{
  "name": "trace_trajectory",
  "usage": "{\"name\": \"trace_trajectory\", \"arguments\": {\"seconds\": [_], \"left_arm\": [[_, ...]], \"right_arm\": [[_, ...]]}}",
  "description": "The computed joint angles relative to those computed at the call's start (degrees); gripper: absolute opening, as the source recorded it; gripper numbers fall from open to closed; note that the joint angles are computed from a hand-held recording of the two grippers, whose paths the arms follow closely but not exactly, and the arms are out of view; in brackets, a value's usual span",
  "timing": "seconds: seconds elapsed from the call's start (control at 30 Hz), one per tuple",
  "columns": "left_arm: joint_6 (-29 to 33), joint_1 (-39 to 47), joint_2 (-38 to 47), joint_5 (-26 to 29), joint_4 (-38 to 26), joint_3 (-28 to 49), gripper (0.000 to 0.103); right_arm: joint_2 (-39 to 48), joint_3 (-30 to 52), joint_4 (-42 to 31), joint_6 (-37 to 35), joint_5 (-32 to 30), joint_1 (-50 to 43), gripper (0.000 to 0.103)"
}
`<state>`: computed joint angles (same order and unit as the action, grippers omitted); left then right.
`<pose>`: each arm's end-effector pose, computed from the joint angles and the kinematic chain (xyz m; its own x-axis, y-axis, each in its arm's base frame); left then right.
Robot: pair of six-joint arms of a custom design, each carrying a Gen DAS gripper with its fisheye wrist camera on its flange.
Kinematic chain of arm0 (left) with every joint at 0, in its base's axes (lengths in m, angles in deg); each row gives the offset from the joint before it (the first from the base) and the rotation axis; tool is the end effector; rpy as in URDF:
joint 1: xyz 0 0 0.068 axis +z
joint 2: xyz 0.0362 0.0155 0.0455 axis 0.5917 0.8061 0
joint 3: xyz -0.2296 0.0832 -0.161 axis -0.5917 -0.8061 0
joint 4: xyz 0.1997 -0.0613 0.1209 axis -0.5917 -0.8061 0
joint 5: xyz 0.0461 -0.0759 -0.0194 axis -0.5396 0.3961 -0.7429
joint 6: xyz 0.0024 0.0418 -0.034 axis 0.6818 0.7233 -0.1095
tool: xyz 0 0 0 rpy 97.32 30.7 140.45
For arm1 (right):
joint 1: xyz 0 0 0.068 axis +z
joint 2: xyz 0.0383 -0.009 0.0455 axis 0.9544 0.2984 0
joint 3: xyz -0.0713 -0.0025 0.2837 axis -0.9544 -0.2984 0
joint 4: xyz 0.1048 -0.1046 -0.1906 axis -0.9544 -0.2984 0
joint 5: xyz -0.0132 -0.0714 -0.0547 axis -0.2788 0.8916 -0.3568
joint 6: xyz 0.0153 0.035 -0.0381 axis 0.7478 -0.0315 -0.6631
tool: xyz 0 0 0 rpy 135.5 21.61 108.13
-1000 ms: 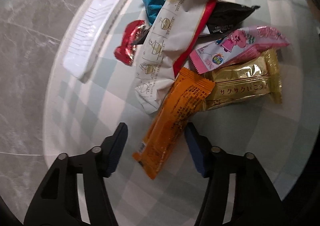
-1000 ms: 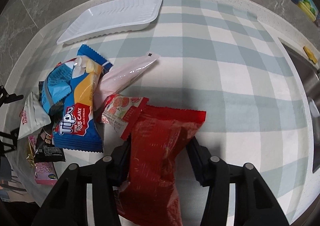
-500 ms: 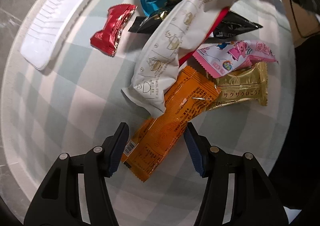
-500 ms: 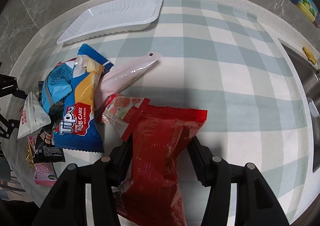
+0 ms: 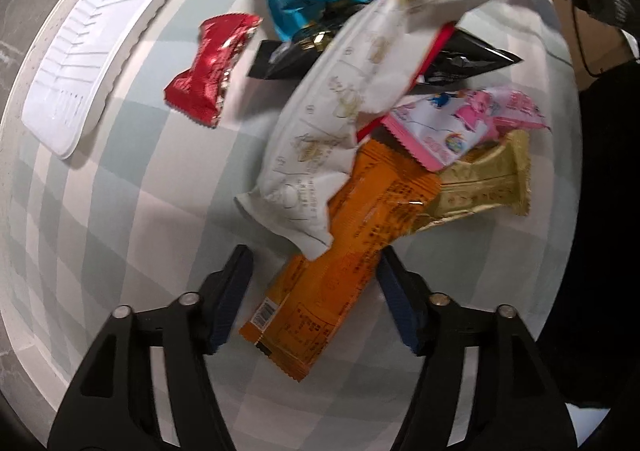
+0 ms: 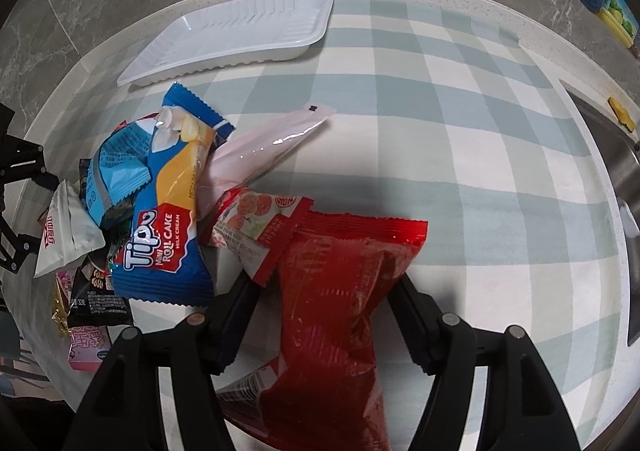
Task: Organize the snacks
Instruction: 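Close left tool on orange bar while right tool grasps red chip bag, then carry orange bar and red chip bag into white tray, open both tools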
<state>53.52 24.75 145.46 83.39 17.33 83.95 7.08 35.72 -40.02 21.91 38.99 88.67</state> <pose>0.3224 -0.0676 0.1540 -0.1269 0.9896 -0.0677 0.9904 0.1302 0.0468 0.2496 0.0754 0.1850 -0.9892 0.0851 -0.1191 0.0665 0.9861 0.1519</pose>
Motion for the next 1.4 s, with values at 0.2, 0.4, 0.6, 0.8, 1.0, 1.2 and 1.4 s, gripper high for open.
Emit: {"name": "trace_trajectory", "arguments": {"seconds": [0.2, 0.4, 0.6, 0.8, 1.0, 1.2, 1.4], "left_arm": [[-1.82, -0.77, 2.46, 0.24, -1.65, 3.28, 0.066], [0.26, 0.14, 3.63, 2.53, -3.86, 5.65, 0.039], [-2.74, 0.71, 2.2, 4.79, -1.62, 1.91, 0.022], [-5.38, 4.17, 2.84, 9.34, -5.32, 2.0, 0.012], [-9.41, 8.07, 3.53, 13.89, -6.7, 0.42, 0.012], [-10.97, 12.91, 2.6, 17.71, -9.08, -0.93, 0.012], [-8.32, 21.26, 1.04, 21.34, -18.18, 2.49, 0.012]], "right_arm": [[0.64, 0.65, -0.88, -0.86, 1.75, 1.3, 0.064], [-0.22, 0.33, -1.42, -2.17, 0.38, -0.8, 0.047], [-1.9, -1.07, -1.25, -2.14, -3.12, -3.51, 0.044], [-5.08, -4.12, -0.71, -1.33, -9.5, -8.09, 0.043], [-8.79, -8.47, 0.08, -0.18, -18.52, -15.45, 0.043], [-10.85, -12.68, 0.86, 0.17, -27.22, -23.51, 0.042], [-12.14, -15.07, -1.02, -0.92, -33.16, -30.1, 0.042]]}}
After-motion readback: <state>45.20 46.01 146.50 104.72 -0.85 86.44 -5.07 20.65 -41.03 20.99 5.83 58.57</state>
